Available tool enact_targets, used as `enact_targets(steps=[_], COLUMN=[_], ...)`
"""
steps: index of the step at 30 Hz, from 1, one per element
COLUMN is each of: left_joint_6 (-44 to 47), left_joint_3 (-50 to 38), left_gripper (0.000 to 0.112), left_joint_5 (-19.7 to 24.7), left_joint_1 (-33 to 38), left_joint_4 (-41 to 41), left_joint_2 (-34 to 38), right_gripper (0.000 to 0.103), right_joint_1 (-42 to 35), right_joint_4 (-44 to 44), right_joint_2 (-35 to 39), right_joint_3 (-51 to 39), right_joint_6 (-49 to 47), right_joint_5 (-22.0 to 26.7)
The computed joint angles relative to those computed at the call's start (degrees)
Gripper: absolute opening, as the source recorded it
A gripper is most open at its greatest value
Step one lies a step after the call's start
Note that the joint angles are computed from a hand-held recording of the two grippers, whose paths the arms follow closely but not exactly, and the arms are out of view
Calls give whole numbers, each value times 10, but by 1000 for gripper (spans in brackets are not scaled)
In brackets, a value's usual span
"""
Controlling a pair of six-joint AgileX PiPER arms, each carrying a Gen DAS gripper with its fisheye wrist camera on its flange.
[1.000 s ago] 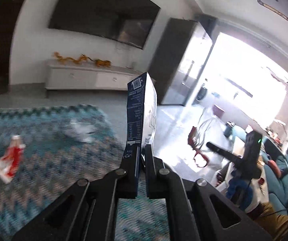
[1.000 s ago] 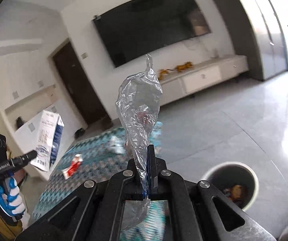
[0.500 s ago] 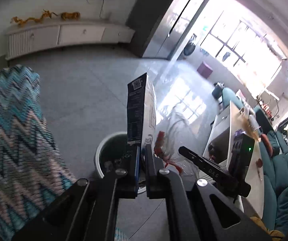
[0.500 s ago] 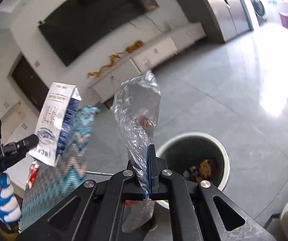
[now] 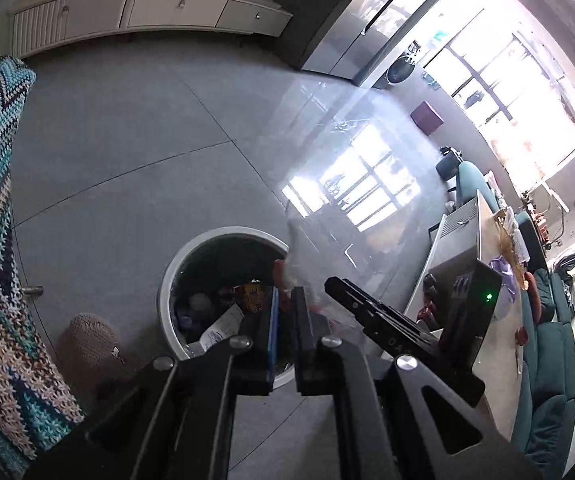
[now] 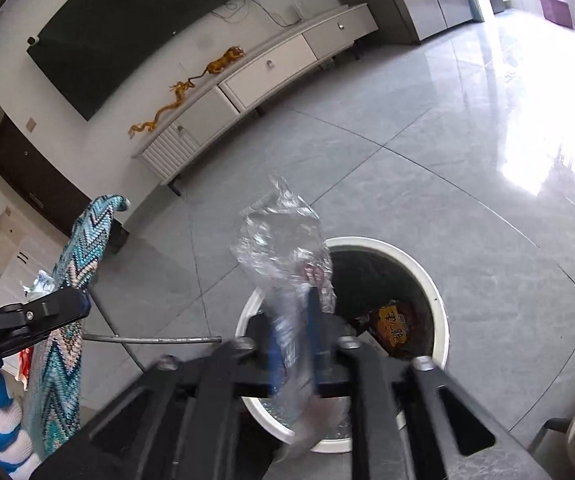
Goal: Collect trash
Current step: 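Carry both items over the grey bin and open both grippers, then move both open grippers back to the remaining trash on the blanket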
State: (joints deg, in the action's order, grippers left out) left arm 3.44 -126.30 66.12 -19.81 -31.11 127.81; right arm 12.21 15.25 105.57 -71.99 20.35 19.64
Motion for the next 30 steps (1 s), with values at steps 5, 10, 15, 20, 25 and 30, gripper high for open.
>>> enact_targets(steps=[5, 10, 15, 20, 25, 30], left_joint_6=[14, 30, 19, 15, 72, 159], left_joint_3=[71, 158, 244, 334, 412, 415], left_gripper=[44, 50, 50, 50, 50, 58], left_joint_5=[-27, -65, -105, -140, -156, -94], left_joint_1=[7, 20, 33, 74, 185, 337], left_joint_4=[3, 14, 61, 97, 57, -15], left_joint_2=[-57, -140, -247, -364, -484, -555], right_gripper=[49, 66, 85, 97, 103, 103], right_joint_1=[4, 42, 117, 226, 334, 429], right_joint_4=[-33, -188, -363, -506, -594, -636], right_joint_2=[-29, -77, -121, -142, -129, -82], right_joint_3=[32, 36, 1, -88, -200, -334], right_joint_6=[41, 205, 366, 462, 477, 441], right_joint_5=[-14, 4, 72, 193, 300, 388])
